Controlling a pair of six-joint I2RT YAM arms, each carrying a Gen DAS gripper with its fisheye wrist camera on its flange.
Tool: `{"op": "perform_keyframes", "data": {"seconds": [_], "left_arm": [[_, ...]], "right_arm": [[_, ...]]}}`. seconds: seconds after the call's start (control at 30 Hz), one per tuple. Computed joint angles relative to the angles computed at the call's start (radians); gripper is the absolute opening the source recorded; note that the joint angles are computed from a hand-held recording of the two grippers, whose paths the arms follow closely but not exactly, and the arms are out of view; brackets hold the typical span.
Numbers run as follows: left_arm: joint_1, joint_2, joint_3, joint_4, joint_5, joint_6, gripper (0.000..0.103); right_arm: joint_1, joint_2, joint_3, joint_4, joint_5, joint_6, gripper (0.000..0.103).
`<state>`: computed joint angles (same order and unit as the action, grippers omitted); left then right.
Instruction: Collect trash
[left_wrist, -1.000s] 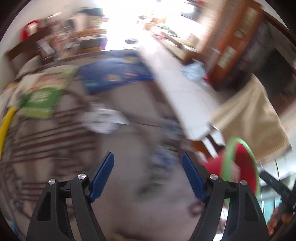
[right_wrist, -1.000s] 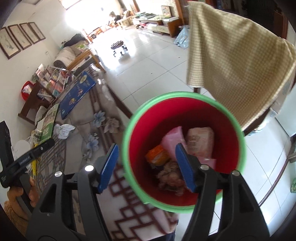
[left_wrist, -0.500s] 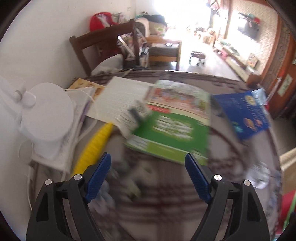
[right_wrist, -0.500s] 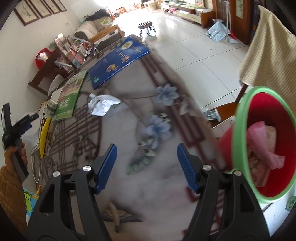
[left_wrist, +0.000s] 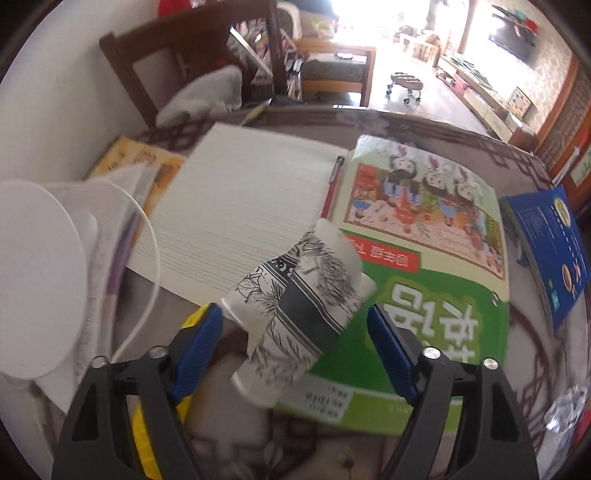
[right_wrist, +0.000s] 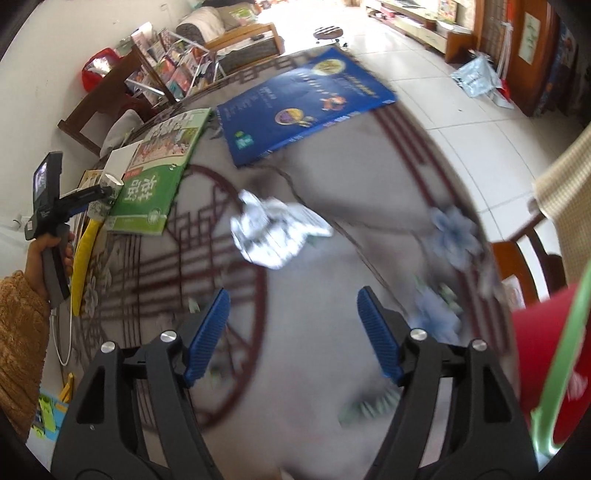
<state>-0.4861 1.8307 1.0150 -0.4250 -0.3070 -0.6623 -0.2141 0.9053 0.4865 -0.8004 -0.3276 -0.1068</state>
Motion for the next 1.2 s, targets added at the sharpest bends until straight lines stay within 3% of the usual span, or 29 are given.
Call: {"op": "perform_keyframes", "data": {"seconds": [0.03,0.13,0.43,0.53,0.67,1.2], "left_arm": [[0.001,0.011,0.003,0.001,-0.011,-0.01,0.057],[0.009,-0.02,-0.045,0.045,-0.012,-0.04,0.047],[-0.097,-0.304,-0.269,0.051,-0.088,-0.296,0.047],[-0.172,-0.356,-0.286,0.012,-0.111,-0.364,0.047],[-0.245,-0.383,-0.277,-0.028,-0.136,-0.412,0.047],[-0.517,-0.47,-0.176,-0.21,-0.228,-0.552,0.047]], "right_arm": [[0.044,0.035,0.001,0.042,0.008,0.033,0.07],[0.152,0.144,0.009,0.159,0.037,0.103,0.07],[0.212,0.435,0.043,0.369,0.053,0.195,0.077],[0.214,0.457,0.036,0.393,0.06,0.203,0.055],[0.216,0.369,0.021,0.348,0.057,0.179,0.05],[0.085,-0.211,0.012,-0.199,0.003,0.016,0.051]]}}
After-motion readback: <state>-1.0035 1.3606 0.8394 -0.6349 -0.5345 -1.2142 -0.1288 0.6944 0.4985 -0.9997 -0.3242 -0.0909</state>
